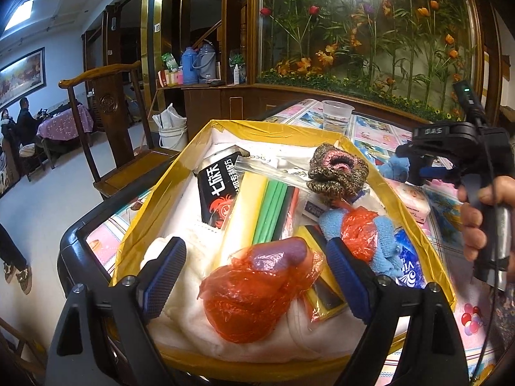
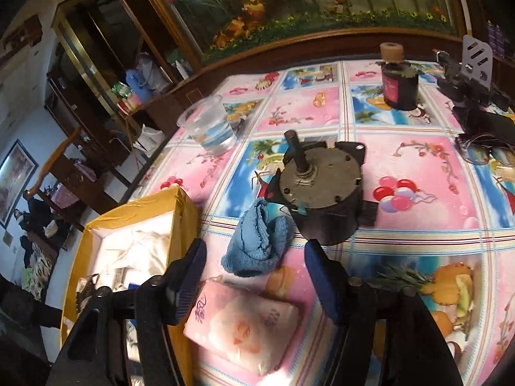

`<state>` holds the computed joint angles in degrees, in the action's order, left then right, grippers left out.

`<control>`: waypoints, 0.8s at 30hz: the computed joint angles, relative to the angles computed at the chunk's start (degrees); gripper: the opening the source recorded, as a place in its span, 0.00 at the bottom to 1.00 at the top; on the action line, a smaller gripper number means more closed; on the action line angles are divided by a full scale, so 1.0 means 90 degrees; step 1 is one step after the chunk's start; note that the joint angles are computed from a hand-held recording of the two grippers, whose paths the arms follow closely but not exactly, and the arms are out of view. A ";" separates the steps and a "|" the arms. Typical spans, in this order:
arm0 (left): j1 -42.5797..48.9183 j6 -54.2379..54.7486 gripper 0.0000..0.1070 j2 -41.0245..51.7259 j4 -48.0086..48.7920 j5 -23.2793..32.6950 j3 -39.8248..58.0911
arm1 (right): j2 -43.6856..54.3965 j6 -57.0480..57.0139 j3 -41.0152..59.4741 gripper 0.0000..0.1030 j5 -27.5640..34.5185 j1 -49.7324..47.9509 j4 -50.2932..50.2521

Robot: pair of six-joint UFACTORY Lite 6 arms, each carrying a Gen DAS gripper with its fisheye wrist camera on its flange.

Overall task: Organize soft objects
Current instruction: 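Open both tools to release the orange bag and knitted ball, then grasp the blue knitted octopus toy with the right tool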

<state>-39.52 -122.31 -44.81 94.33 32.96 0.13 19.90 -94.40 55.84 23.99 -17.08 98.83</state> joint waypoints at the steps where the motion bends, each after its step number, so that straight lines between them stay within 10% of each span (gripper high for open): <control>1: 0.0013 0.0016 0.83 -0.0012 0.0004 -0.0024 -0.0004 | 0.0132 0.0099 0.0153 0.58 -0.0282 0.0165 -0.0016; 13: 0.0036 -0.0012 0.83 0.0041 0.0099 -0.0118 0.0001 | 0.0571 -0.0628 0.0584 0.30 -0.0963 0.0914 -0.0039; 24: -0.0145 -0.0255 0.83 0.0080 0.0187 0.0102 -0.0030 | -0.2018 -0.2811 -0.2578 0.27 0.0085 -0.0669 -0.1328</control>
